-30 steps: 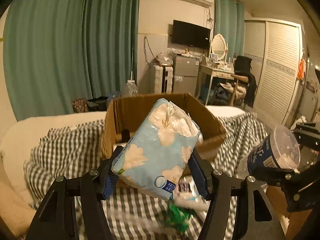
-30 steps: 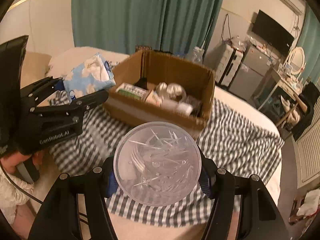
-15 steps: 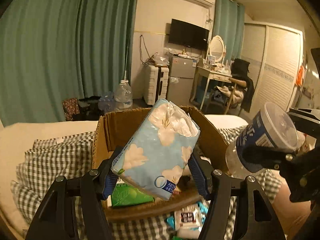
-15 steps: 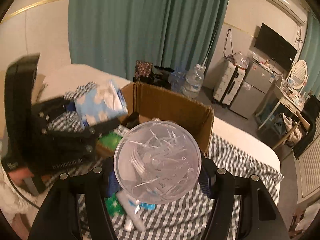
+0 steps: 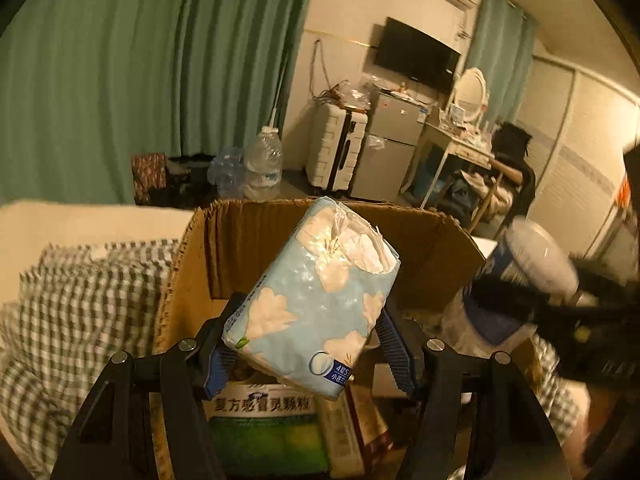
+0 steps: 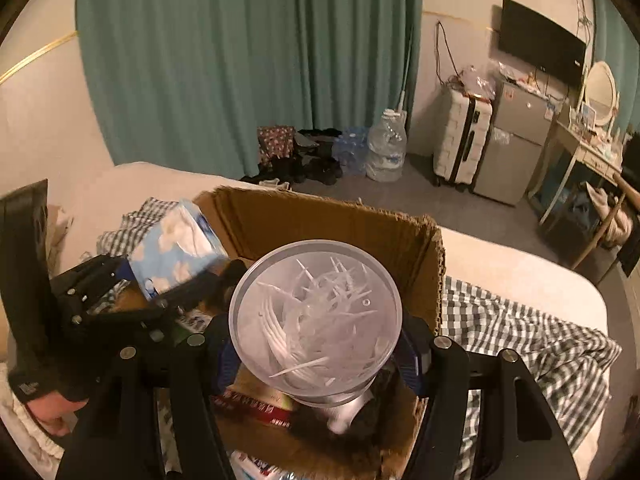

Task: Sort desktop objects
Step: 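Carry tissue pack and fork cup into the cardboard box and open both tools, then move both open tools back to the comb and white tube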

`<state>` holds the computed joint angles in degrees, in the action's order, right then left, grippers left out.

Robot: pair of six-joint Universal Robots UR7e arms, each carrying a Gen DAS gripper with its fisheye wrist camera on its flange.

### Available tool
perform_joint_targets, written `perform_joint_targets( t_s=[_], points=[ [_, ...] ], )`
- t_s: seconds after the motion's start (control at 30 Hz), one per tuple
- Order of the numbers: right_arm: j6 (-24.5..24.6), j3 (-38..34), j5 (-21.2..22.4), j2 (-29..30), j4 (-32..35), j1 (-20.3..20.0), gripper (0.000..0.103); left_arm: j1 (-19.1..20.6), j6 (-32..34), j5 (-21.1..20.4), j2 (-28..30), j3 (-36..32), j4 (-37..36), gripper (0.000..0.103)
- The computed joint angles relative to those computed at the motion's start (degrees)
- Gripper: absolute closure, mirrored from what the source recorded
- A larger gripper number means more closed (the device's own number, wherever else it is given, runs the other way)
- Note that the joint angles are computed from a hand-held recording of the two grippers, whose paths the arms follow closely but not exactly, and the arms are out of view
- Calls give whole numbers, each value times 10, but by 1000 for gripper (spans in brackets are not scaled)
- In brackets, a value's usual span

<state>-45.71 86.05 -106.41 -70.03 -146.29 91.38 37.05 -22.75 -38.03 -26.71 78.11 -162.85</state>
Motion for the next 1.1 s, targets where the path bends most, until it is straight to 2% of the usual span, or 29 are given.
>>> perform_joint_targets(
  t_s=[0.07,0.13,0.17,0.2,0.23,0.4,0.5,0.57,0.63,0.7,0.77,0.87,0.93,1.03,1.1],
  points=[
    [2,8,18,-3,-7,-8,40,6,-16,-16,0,-12,27,35],
    [6,23,37,-12,-33,-14,23,4,-26,-8,2,-20,50,21],
    [6,34,41,-19,-48,-13,15,0,-30,5,0,-14,46,9],
    [5,41,46,-26,-62,-13,15,-5,-33,19,-1,-7,37,3],
    [3,51,52,-37,-75,-12,15,-10,-40,34,-4,3,26,1],
    [-4,102,69,-104,-100,-4,15,-41,-129,57,-44,63,31,1],
    [-7,133,79,-147,-101,3,12,-68,-183,81,-73,88,98,0],
    [-11,166,94,-182,-105,2,11,-93,-230,114,-96,116,150,0],
    [-18,209,125,-225,-108,-11,8,-116,-287,129,-120,152,189,0],
    [-21,244,160,-263,-84,-37,4,-130,-341,130,-135,177,221,0],
    [-27,268,178,-286,-57,-62,4,-142,-399,121,-147,211,243,0],
    [-41,300,163,-303,-12,-95,4,-148,-465,93,-150,246,272,0],
    [-70,326,153,-305,-24,-113,4,-147,-511,75,-144,258,301,0],
    [-120,348,116,-293,-58,-118,4,-140,-566,45,-127,286,288,0],
    [-144,357,90,-279,-83,-115,13,-130,-591,27,-116,294,270,0]
  ],
)
